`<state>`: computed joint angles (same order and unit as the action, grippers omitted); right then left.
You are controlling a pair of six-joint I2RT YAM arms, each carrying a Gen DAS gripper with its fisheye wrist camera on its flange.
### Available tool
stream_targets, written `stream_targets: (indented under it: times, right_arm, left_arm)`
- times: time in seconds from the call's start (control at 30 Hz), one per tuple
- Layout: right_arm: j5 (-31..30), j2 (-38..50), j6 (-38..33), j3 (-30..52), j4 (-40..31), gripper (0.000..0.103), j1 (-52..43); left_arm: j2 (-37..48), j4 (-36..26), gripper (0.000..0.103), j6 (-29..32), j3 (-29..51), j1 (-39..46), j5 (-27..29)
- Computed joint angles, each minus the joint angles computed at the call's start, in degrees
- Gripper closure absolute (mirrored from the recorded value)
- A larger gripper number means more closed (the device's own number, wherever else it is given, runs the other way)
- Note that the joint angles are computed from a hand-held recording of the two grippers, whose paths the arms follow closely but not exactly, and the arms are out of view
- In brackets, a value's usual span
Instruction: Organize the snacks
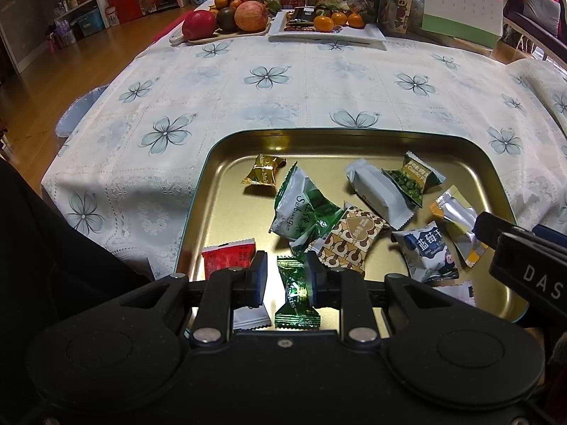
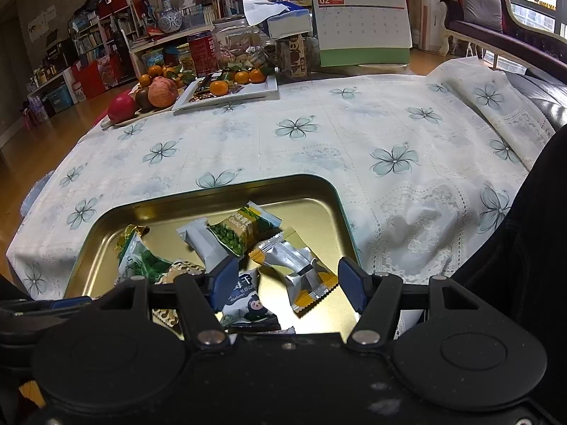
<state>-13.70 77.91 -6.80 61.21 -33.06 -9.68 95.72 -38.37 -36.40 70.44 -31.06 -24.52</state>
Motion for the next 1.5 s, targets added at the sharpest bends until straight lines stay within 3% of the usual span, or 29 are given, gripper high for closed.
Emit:
stream_targets:
  times: [0.4,1.5]
  right_arm:
    - [0.1,0.1,-0.8,-0.1,-0.5,0.038,0.4]
    - [1.5,0.3,-1.9,-0.1,-1.1,0.038,1.4]
  left_arm:
    - [-1.4,1.9,0.07,0.4,-1.1,-1.1,-2.6]
    - [-2.2,3.8,0.07,1.2,-2.1,-1.8,-2.0]
